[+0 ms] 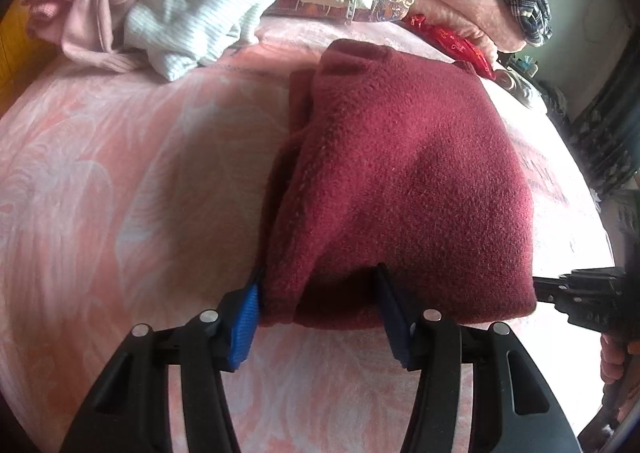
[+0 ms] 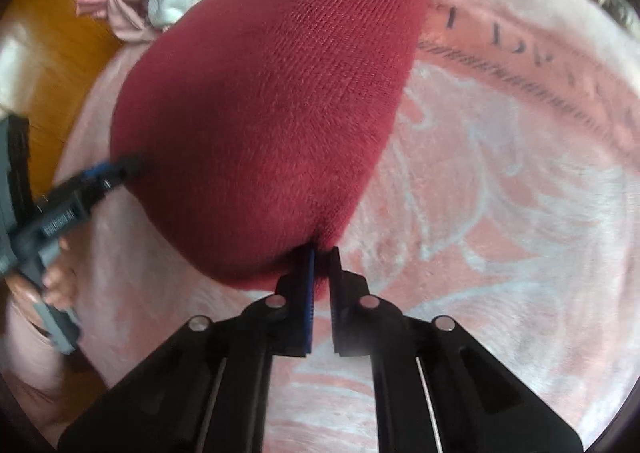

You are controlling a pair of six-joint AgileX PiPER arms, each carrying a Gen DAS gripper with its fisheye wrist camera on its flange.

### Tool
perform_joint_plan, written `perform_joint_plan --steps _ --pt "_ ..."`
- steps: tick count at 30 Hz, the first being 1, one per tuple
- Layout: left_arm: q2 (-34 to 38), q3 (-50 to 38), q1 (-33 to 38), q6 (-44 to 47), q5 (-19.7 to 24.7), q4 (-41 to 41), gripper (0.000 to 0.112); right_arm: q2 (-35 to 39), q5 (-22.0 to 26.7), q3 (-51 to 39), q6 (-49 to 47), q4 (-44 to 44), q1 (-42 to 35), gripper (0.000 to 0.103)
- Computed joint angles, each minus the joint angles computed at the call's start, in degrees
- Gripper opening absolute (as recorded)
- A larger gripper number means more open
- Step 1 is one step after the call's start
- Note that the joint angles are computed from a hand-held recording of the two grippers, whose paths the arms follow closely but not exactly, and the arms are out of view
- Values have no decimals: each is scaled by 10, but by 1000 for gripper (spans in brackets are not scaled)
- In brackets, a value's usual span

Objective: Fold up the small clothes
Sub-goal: 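Open the left tool and release the folded sweater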

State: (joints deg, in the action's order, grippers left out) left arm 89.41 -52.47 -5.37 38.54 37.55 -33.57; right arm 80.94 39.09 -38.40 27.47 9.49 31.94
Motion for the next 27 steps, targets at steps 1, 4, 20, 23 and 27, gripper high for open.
perform_joint_plan --steps 1,4,20,23,27 --pt "0 4 -1 5 -7 0 55 1 6 0 27 -28 10 1" --pt "15 11 -7 15 -25 -5 58 17 -3 8 35 -37 12 1" --pt "-10 -73 51 27 101 -18 80 -42 51 0 106 -126 44 8" --pt "40 -153 7 -20 107 23 84 -51 58 -6 103 -130 27 18" --pt "170 -320 -48 -125 144 79 86 -58 59 -11 105 -145 7 32"
